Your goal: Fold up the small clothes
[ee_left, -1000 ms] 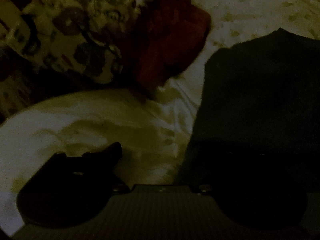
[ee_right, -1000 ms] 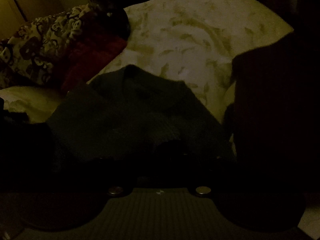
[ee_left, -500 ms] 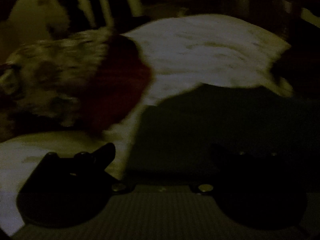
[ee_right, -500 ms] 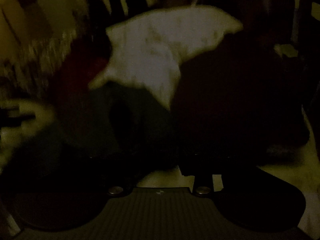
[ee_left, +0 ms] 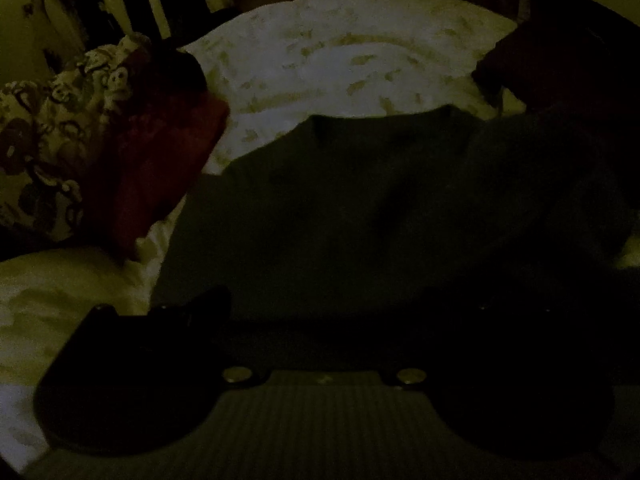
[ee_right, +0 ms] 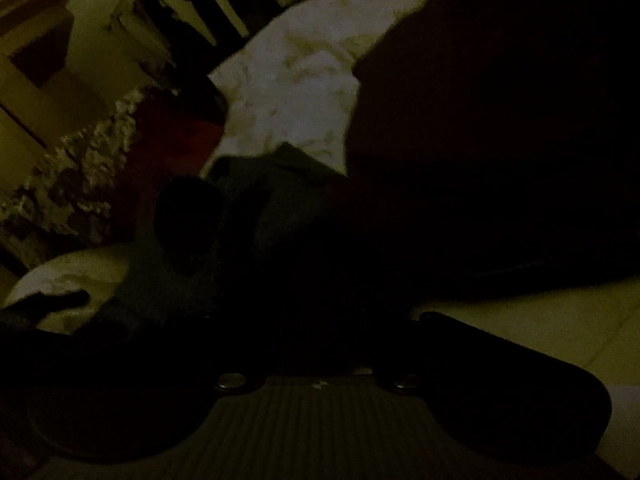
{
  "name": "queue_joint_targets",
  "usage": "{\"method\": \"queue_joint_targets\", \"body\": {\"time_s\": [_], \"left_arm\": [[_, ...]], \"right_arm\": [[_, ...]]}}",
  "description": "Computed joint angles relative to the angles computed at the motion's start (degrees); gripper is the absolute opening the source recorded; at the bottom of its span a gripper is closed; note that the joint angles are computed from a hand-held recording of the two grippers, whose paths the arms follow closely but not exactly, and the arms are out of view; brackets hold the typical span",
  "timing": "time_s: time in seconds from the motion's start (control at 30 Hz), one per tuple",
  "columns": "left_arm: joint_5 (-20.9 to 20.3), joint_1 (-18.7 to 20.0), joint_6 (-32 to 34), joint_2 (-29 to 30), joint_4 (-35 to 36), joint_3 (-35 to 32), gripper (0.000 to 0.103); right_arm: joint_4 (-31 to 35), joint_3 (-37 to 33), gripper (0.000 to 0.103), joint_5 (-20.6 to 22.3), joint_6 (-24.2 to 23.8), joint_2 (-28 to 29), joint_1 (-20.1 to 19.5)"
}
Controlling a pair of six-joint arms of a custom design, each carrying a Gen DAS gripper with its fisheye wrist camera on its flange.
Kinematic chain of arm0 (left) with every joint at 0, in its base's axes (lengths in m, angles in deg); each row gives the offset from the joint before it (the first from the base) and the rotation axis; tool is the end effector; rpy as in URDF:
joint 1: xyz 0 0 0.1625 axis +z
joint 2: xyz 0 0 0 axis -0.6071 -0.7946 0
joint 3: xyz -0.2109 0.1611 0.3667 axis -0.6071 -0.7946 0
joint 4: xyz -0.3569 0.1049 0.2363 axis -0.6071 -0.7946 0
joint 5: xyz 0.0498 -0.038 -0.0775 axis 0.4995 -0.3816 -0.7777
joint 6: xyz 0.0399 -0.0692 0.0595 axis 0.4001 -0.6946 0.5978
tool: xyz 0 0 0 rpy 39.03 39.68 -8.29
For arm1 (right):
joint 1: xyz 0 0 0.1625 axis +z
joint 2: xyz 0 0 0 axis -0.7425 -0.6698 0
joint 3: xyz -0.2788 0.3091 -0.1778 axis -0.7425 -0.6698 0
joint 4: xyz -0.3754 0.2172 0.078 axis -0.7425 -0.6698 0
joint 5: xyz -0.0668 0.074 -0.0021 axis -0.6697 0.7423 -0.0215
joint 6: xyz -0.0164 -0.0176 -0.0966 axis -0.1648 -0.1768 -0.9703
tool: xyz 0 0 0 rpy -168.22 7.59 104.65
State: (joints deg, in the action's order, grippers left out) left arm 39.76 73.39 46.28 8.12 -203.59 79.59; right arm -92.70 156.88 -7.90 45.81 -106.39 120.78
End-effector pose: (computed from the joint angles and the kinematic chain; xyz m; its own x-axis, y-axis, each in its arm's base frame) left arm -0.3976 -0.5579 0.0762 -0.4254 0.3083 -0.8509 0.6821 0.7271 -0.0776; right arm -0.0150 -0.5355 0.3339 -0.9942 0.0180 0.1063 -0.0560 0.7562 -0.6519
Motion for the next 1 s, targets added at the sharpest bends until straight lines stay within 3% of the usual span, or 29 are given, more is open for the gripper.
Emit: {"method": "queue_joint_targets", "body": {"time_s": [0.17,0.3,0.33,0.47,0.57,0.6,0.7,0.8,0.87,0.93,1.0], "left_arm": [[4.68,1.03,-3.17,2.31,6.25,-0.90,0.103],[4.12,1.63,-5.86,1.87,7.60,-0.66,0.103],[4.12,1.55,-5.93,1.66,7.07,-0.44,0.103],[4.62,1.22,-4.38,1.55,4.58,-0.36,0.103],[4.94,1.34,-3.27,2.76,3.26,-1.62,0.103],[5.69,1.37,-3.08,3.30,3.03,-2.03,0.103],[8.25,1.36,-4.36,4.68,5.09,-3.42,0.103],[6.75,1.67,-6.13,3.74,5.82,-4.13,0.103],[3.19,1.78,-7.80,1.38,3.84,-3.67,0.103],[-0.56,1.38,-6.11,-1.42,-2.67,-1.75,0.103],[-0.93,0.13,-1.49,-2.81,-9.99,0.72,0.103]], "right_arm": [[0.93,1.05,0.016,9.07,2.79,-7.39,1.75],[3.92,-3.90,0.016,9.84,2.39,-7.94,7.61],[3.20,-4.75,0.016,8.84,1.58,-7.56,9.16],[-6.77,-7.03,0.016,-3.06,-6.58,-4.60,16.58],[-16.91,-8.87,0.016,-15.31,-21.54,0.86,21.66],[-16.95,-9.57,0.016,-16.81,-24.79,2.20,22.28],[-15.48,-10.86,0.018,-21.32,-28.14,4.76,22.61],[-18.15,-9.23,0.017,-23.83,-32.87,6.51,21.83],[-18.18,-8.24,0.018,-22.07,-28.46,6.58,20.82],[-14.14,-7.36,0.018,-16.52,-22.57,5.49,18.95],[-3.20,-7.99,0.018,-5.10,-12.13,4.02,15.50]]}}
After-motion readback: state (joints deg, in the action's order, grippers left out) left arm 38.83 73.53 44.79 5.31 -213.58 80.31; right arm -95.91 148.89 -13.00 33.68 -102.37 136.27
